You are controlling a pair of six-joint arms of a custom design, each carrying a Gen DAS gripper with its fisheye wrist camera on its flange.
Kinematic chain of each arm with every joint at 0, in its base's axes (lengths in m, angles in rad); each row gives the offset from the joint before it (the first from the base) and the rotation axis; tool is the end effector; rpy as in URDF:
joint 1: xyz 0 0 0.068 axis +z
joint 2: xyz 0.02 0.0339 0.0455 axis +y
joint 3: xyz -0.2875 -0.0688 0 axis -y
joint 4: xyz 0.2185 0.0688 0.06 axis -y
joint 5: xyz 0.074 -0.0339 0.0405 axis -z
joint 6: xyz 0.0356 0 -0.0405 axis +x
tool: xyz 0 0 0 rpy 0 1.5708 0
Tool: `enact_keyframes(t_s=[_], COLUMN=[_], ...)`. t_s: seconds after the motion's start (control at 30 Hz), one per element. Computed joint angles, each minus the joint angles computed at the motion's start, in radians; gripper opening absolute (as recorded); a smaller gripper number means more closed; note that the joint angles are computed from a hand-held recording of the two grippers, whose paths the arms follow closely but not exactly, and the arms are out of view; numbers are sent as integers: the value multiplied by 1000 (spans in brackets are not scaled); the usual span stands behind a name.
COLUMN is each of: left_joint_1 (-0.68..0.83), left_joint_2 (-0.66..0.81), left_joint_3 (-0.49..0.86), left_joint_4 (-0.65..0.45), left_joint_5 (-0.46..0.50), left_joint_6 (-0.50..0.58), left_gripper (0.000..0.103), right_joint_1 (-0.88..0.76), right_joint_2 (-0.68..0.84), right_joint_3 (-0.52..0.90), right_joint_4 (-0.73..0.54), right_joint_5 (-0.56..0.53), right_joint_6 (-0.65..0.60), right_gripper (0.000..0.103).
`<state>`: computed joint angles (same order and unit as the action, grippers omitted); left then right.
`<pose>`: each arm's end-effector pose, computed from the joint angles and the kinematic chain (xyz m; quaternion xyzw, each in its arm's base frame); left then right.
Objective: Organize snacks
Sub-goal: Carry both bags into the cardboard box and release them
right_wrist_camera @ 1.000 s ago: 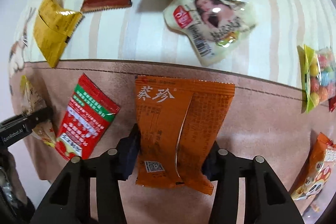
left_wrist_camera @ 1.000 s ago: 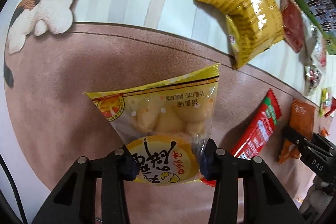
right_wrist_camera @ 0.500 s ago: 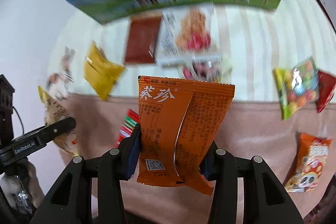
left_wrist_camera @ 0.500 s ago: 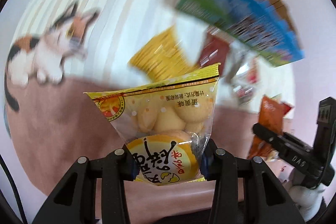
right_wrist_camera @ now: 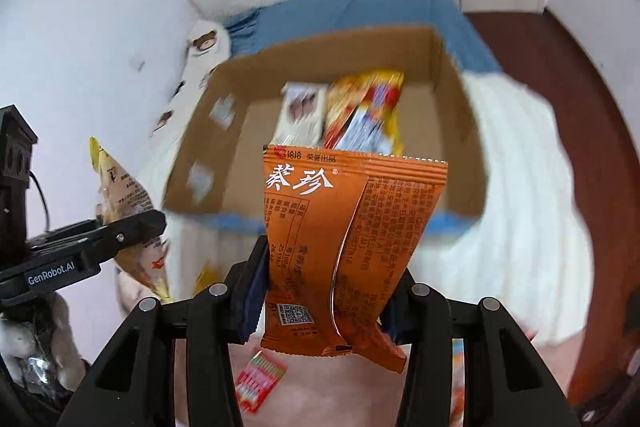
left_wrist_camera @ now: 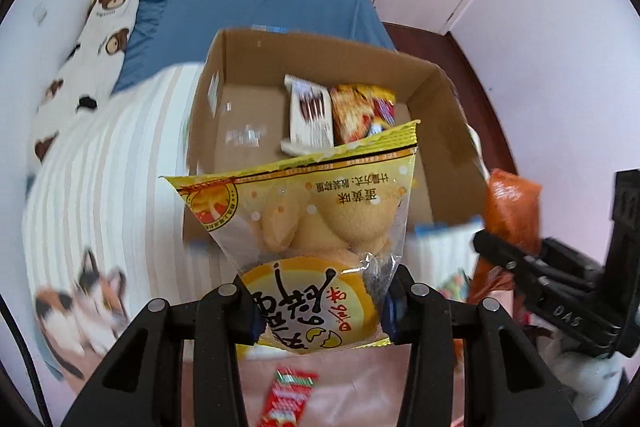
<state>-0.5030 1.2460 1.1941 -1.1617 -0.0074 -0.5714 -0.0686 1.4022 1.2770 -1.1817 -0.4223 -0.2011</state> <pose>0.1647 -0.0903 0.3319 -0.0343 0.9835 -0.0878 0.1545 0.2243 -0.0008 0.3264 -0.0917 0.9653 0.1886 0.1554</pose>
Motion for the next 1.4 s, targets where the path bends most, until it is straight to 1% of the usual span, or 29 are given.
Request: enact_keyframes(t_s=[0.03,0.13,0.2,0.23,0.3,0.4,0.47,0.5,0.53,0.57,0.6,0.63,0.67,0.7,0.73,0.83,0.97,1.1,1.23,1.4], left_joint_1=[24,124,169,190,221,265,284,296,311,323,328,335,335,333,326,305,287,262,227,178], left_joint_2=[67,199,281,325,393,495,546,569,597,624,645,665,672,676,671,649,616,557,480,376], left_joint_3=[6,68,105,117,146,188,216,231,250,271,290,305,312,315,311,287,253,184,110,51], left_joint_4=[47,73,93,113,132,166,174,178,179,177,171,171,169,170,175,194,211,249,279,271], left_joint_5=[3,11,-2,-10,-23,-25,-25,-21,-10,0,3,8,9,3,-10,-29,-32,-24,-52,-97], left_joint_6=[29,124,172,195,225,257,261,260,260,257,254,252,252,252,247,238,231,205,168,119], left_gripper=[40,40,40,40,40,40,40,40,40,42,47,60,69,82,87,87,87,87,87,87], right_joint_1=[-21,11,33,35,52,56,65,69,73,76,80,82,83,84,85,89,89,88,86,90], right_joint_2=[61,203,289,329,417,516,569,598,621,645,668,672,684,703,718,733,727,683,623,521], right_joint_3=[68,191,251,293,352,450,495,525,551,580,609,615,630,655,673,693,659,588,517,418], right_joint_4=[-11,31,64,60,84,74,78,79,78,67,60,67,67,53,41,19,26,57,82,115], right_joint_5=[9,74,114,130,160,185,196,203,215,225,241,256,266,268,276,294,293,279,260,248], right_joint_6=[-24,1,15,17,35,47,60,67,72,72,77,84,86,84,87,77,71,71,70,60], right_gripper=[49,49,49,49,49,49,50,51,56,74,91,96,97,97,97,100,100,100,100,100])
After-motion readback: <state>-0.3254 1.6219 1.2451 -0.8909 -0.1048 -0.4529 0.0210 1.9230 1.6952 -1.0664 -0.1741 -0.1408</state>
